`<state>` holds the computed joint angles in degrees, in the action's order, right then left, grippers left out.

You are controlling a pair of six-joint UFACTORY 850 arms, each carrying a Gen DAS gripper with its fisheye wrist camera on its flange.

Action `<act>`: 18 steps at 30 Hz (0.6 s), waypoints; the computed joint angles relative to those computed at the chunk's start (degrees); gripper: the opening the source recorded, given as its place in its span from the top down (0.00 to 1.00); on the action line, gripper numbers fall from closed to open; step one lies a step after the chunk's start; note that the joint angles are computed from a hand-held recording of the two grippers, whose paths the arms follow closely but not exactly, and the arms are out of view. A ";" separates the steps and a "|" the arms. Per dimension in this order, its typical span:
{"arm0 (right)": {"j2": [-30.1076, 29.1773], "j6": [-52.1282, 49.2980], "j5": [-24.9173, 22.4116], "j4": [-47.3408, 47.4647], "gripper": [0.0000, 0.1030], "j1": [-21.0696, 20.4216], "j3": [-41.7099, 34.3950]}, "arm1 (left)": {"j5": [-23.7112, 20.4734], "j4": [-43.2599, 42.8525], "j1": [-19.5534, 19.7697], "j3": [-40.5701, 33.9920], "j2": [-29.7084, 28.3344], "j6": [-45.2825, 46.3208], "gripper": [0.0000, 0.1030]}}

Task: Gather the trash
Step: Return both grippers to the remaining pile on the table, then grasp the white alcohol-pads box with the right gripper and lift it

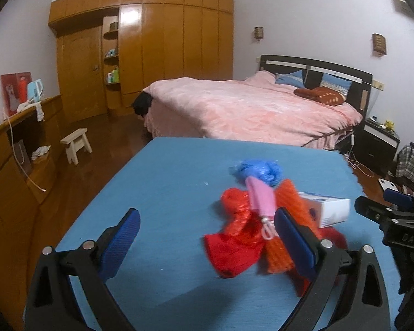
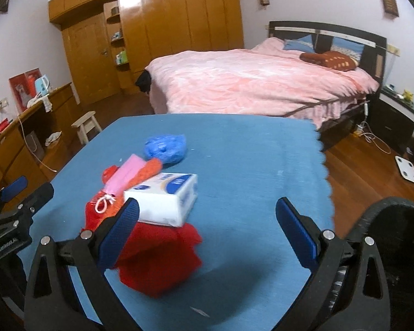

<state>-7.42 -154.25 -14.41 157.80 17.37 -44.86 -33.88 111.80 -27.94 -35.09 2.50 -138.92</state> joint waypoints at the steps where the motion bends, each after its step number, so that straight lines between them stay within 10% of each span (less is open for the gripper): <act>1: -0.67 -0.02 0.11 0.12 0.06 0.52 -0.57 | 0.18 0.32 0.38 0.20 0.03 -0.48 0.07; 18: -7.51 -9.11 1.91 10.23 0.07 4.14 -5.46 | 2.07 5.47 3.20 2.14 -0.30 -5.94 0.07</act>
